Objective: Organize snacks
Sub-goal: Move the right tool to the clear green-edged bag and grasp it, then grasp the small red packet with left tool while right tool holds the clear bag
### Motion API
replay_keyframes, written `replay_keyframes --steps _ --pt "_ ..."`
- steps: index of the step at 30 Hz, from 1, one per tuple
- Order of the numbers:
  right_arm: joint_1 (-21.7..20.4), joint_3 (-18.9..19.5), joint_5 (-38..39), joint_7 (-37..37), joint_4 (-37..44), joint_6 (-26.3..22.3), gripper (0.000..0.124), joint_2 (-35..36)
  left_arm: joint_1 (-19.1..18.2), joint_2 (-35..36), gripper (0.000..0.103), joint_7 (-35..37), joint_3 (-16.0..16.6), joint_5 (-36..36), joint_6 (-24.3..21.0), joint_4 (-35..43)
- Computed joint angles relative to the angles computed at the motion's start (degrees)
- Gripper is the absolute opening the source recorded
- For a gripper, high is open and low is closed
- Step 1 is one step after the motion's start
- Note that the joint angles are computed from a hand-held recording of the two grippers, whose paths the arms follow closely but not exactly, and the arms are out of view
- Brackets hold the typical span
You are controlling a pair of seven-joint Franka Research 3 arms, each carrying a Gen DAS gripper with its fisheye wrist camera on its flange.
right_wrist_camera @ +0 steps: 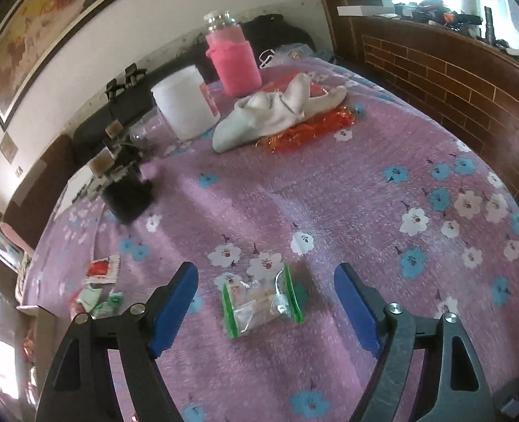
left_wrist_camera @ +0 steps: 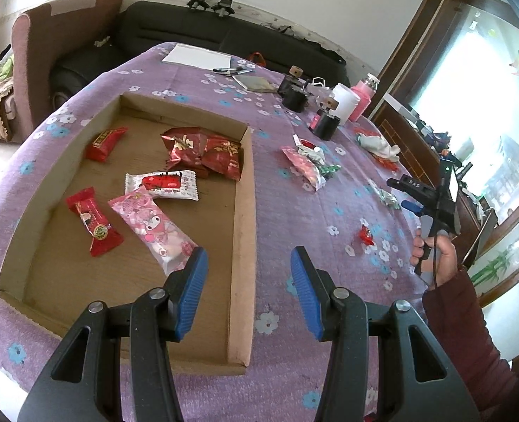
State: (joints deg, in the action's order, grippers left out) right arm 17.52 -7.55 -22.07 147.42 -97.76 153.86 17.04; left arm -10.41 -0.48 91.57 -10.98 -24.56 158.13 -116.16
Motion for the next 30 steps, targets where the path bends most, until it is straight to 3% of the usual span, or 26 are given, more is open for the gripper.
replay_keyframes --steps 3,4,5,6,12,16,17,18,20,21,23,25,28,30 --pt "-0.7 1.0 2.0 -3.3 1.5 -0.8 0.066 1.7 -0.1 0.1 0.047 -0.8 -0.1 0.6 -0.1 0.1" --pt "-1.0 1.5 3.2 -5.0 2.0 -1.2 0.045 2.2 -0.1 0.1 0.047 -0.8 -0.2 0.6 -0.1 0.0" --pt "-0.7 1.5 3.2 -6.2 2.6 -2.3 0.036 2.6 -0.2 0.1 0.047 -0.7 -0.2 0.4 0.0 0.0" --pt "0.2 0.9 1.7 -6.8 3.0 -3.3 0.035 2.7 -0.3 0.0 0.048 -0.5 -0.3 0.3 -0.1 0.0" --pt "-2.5 6.8 13.7 -22.7 -1.1 -1.1 0.033 -0.2 -0.9 0.4 0.047 1.4 -0.8 -1.4 -0.4 0.4" --pt "-6.7 14.4 33.5 -43.4 -6.1 0.6 0.034 -4.2 -1.3 0.2 0.047 2.8 -1.1 -2.1 -0.8 0.5" --pt "-6.3 14.4 35.5 -44.7 -8.2 2.6 0.034 -5.8 -1.5 0.2 0.047 3.1 -1.1 -2.4 -0.8 0.6" --pt "-4.9 13.1 34.1 -42.7 -10.1 4.8 0.036 -7.3 -1.6 0.2 0.047 3.6 -1.2 -2.9 -0.9 0.6" --pt "-1.9 9.7 27.8 -36.0 -12.7 7.0 0.059 -9.4 -2.0 0.3 0.047 4.0 -1.4 -3.2 -0.9 0.7" --pt "-1.0 8.6 24.7 -33.1 -13.6 7.6 0.061 -10.2 -2.1 0.4 0.047 4.1 -1.5 -3.2 -0.9 0.7" --pt "-0.8 8.6 23.3 -32.4 -14.5 7.5 0.061 -11.1 -2.5 0.5 0.061 4.0 -1.8 -2.6 -0.7 0.6" --pt "-1.1 9.7 26.0 -35.3 -14.8 7.0 0.061 -11.4 -2.8 0.5 0.067 2.0 -2.0 -0.7 0.5 0.1" --pt "-1.0 10.6 28.6 -38.1 -14.0 5.5 0.061 -10.6 -3.4 0.9 0.067 3.0 -2.4 -1.7 -0.1 0.4" --pt "-0.2 10.0 27.3 -34.7 -11.2 2.5 0.061 -8.3 -3.6 1.1 0.067 3.5 -2.6 -2.2 -1.0 0.7"
